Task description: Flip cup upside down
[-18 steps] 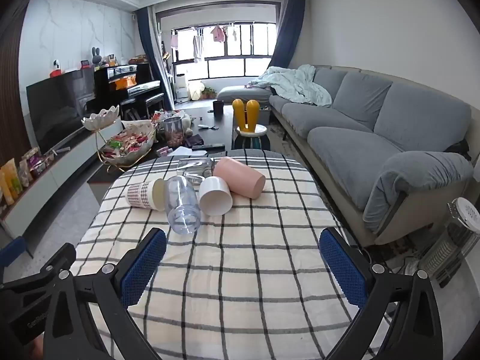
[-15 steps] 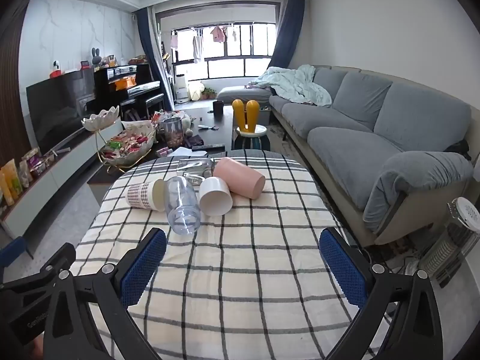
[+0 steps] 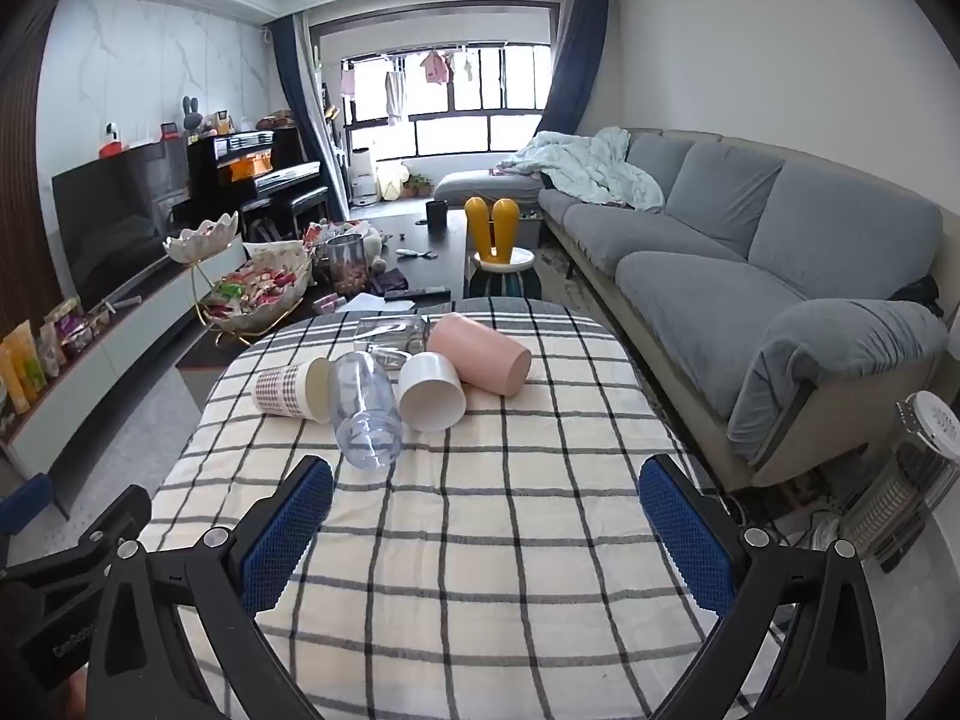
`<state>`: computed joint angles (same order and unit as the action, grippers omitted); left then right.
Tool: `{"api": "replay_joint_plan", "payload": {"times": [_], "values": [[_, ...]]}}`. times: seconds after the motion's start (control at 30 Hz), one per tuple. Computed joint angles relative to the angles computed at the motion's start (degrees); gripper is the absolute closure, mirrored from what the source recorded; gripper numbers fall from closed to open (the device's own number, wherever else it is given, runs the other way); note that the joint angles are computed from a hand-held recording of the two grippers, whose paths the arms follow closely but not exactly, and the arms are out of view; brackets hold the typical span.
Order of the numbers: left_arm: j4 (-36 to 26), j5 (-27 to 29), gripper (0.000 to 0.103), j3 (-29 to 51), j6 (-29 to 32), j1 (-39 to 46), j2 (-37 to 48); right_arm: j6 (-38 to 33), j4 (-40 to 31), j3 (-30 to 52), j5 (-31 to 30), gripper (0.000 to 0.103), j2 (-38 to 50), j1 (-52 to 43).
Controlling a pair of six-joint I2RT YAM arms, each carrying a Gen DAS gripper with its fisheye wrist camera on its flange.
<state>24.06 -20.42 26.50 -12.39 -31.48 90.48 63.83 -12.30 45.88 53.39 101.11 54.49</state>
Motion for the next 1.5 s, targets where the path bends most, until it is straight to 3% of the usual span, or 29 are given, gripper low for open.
{"api": "replay_joint_plan", "payload": {"times": [1.5], "values": [[-0.07, 0.03, 0.000, -0.34, -0.83, -0.52, 0.18, 0.38, 0.08, -0.01, -0.52, 0.000, 0.04, 0.04]]}}
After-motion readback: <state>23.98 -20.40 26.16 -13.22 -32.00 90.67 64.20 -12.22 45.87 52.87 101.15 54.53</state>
